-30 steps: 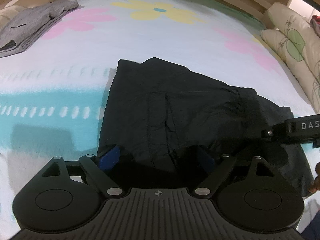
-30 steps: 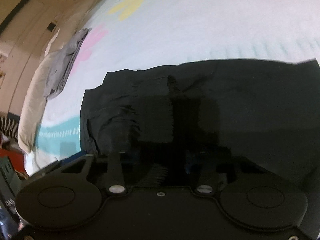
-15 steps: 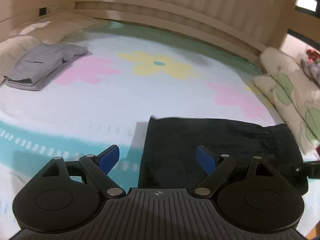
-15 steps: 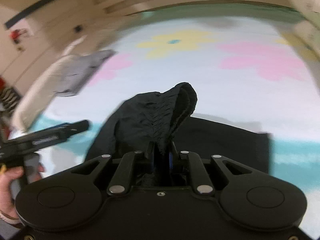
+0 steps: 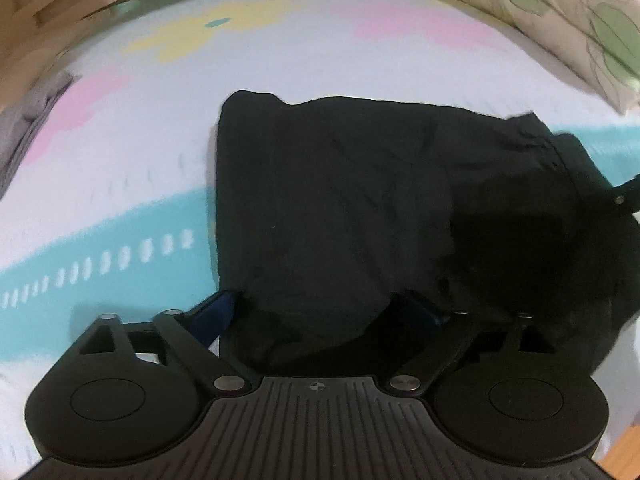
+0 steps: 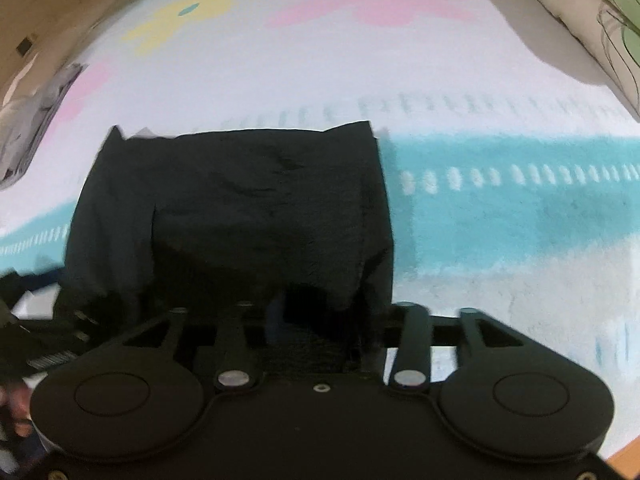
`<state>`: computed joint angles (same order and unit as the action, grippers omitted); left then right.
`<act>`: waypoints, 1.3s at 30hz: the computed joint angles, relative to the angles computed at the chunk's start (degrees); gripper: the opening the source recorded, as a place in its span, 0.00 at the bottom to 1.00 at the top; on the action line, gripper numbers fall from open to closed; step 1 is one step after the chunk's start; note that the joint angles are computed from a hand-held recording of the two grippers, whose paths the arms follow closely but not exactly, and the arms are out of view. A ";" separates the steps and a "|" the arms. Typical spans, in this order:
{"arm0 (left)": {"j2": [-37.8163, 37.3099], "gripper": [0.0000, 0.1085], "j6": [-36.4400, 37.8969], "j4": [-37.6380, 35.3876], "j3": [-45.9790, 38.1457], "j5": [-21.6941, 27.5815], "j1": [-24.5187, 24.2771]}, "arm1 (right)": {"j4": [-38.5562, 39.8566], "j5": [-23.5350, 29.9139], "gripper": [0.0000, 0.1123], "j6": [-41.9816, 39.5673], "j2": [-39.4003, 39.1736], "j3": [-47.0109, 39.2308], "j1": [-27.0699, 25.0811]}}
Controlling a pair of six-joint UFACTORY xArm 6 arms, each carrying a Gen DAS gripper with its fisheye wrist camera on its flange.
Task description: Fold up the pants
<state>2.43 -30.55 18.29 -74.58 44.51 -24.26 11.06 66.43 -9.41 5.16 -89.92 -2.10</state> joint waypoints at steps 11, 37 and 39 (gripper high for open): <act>-0.83 0.91 -0.43 -4.23 1.31 -1.18 1.42 | 10.91 -23.57 0.80 -12.66 -8.38 14.27 3.46; 11.92 0.87 -1.28 -0.02 -14.36 0.84 4.93 | 10.46 -34.24 0.91 -24.69 -5.00 20.37 8.96; 11.98 0.90 -2.79 -1.75 -13.33 -1.14 5.86 | 10.81 -33.72 0.91 -25.09 -5.01 20.13 8.84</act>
<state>14.41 -33.34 16.54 -87.90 43.36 -18.40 21.88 32.71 -34.50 0.15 -69.79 6.74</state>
